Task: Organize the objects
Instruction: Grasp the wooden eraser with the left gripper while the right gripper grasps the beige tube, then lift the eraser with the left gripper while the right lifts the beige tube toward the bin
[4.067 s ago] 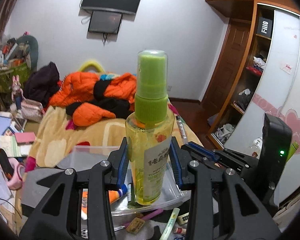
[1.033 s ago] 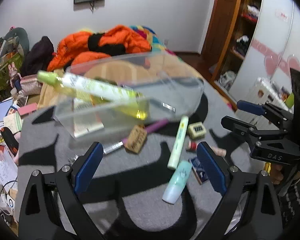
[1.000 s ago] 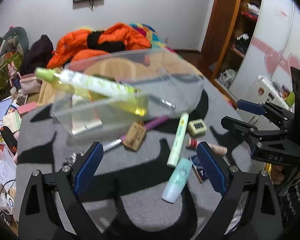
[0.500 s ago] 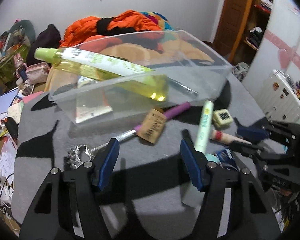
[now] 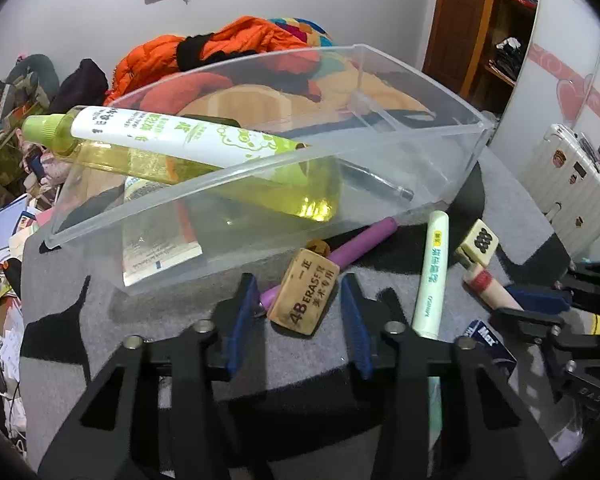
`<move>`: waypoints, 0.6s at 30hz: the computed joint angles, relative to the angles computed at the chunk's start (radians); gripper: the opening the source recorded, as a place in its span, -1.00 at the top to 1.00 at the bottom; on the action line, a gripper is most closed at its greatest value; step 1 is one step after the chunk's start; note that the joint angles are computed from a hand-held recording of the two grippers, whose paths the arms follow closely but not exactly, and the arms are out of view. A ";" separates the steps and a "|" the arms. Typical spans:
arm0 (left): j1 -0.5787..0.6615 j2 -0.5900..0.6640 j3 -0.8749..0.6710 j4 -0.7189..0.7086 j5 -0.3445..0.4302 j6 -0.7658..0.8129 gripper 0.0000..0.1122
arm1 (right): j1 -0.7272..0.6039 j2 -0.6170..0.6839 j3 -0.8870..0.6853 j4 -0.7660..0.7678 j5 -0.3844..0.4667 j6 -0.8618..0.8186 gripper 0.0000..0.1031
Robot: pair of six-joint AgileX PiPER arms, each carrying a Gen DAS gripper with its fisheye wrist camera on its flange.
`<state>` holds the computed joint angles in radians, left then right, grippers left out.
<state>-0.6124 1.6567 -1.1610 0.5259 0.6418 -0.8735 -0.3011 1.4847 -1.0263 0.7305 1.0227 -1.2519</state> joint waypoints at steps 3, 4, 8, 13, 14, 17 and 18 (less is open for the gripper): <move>0.001 -0.018 0.029 0.026 -0.022 -0.034 0.51 | -0.020 0.000 0.002 0.022 0.017 0.017 0.73; 0.002 -0.028 0.040 0.033 -0.027 -0.043 0.58 | -0.026 0.004 -0.006 0.029 0.029 0.025 0.73; 0.025 -0.070 0.078 -0.027 -0.057 -0.010 0.58 | -0.033 0.003 -0.029 0.053 0.042 0.052 0.73; 0.018 -0.141 0.127 -0.012 -0.070 -0.055 0.58 | -0.024 -0.014 -0.059 0.078 0.049 0.077 0.73; 0.015 -0.150 0.131 -0.005 -0.070 -0.066 0.58 | -0.018 -0.017 -0.067 0.081 0.046 0.083 0.73; 0.005 -0.181 0.136 0.013 -0.064 -0.091 0.58 | 0.006 -0.018 -0.093 0.097 0.032 0.101 0.73; 0.009 -0.189 0.133 0.008 -0.067 -0.084 0.58 | 0.017 -0.018 -0.100 0.098 0.021 0.110 0.73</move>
